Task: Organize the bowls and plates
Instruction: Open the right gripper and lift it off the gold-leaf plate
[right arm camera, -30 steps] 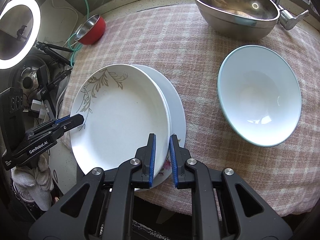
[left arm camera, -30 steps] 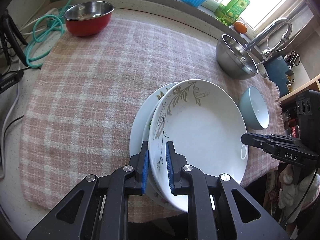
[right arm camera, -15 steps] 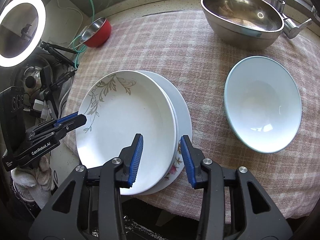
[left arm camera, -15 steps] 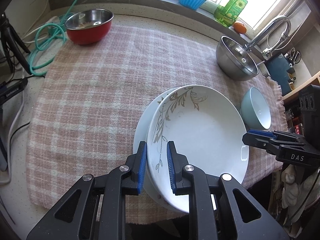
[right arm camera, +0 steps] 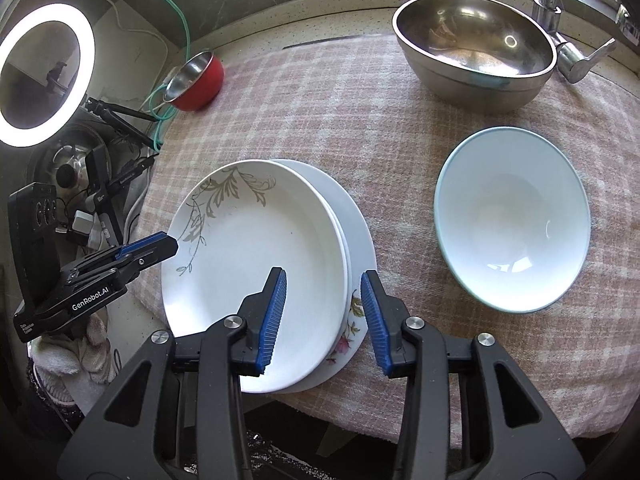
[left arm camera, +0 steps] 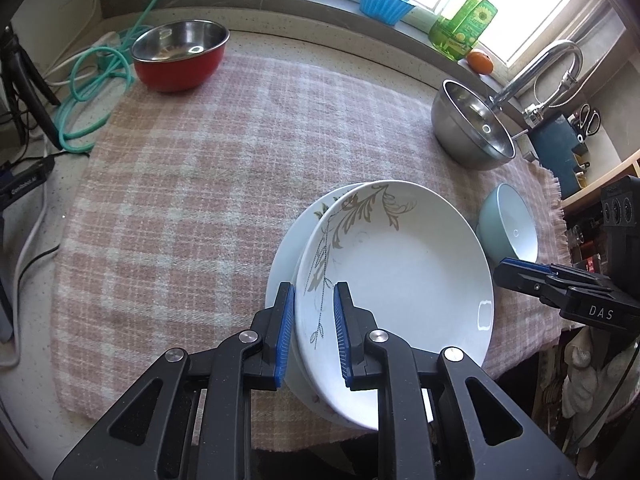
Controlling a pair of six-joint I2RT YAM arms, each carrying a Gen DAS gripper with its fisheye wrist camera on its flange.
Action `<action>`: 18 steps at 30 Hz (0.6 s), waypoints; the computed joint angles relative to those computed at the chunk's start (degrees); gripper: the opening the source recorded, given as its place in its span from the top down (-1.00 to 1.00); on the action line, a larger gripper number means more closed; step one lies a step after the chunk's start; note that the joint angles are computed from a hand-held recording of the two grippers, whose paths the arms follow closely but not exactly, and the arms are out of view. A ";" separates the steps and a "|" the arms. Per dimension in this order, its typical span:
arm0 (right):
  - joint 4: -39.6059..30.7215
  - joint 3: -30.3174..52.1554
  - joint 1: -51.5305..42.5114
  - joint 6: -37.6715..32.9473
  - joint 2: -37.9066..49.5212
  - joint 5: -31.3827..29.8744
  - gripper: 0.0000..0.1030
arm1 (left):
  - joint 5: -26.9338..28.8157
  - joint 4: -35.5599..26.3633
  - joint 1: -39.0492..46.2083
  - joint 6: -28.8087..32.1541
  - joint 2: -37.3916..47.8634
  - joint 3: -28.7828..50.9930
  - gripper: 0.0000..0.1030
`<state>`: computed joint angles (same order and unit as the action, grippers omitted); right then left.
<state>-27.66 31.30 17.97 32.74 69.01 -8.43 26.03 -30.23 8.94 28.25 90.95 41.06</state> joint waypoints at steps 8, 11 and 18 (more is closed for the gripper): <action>-3.60 -2.29 -6.03 -0.85 -13.10 -0.51 0.22 | 4.52 -1.98 -0.37 0.09 -3.39 2.24 0.56; -6.86 -1.68 -9.21 -3.01 -17.27 0.65 0.21 | 5.22 -0.57 -1.99 -1.74 -5.03 1.99 0.21; -12.15 1.10 -23.50 -13.08 -21.25 -1.56 -0.23 | 3.02 1.90 -8.55 -9.67 -4.42 4.26 -0.10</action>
<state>-39.81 32.40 -5.54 19.67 47.76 -9.99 29.05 -28.32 0.39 18.57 86.53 45.31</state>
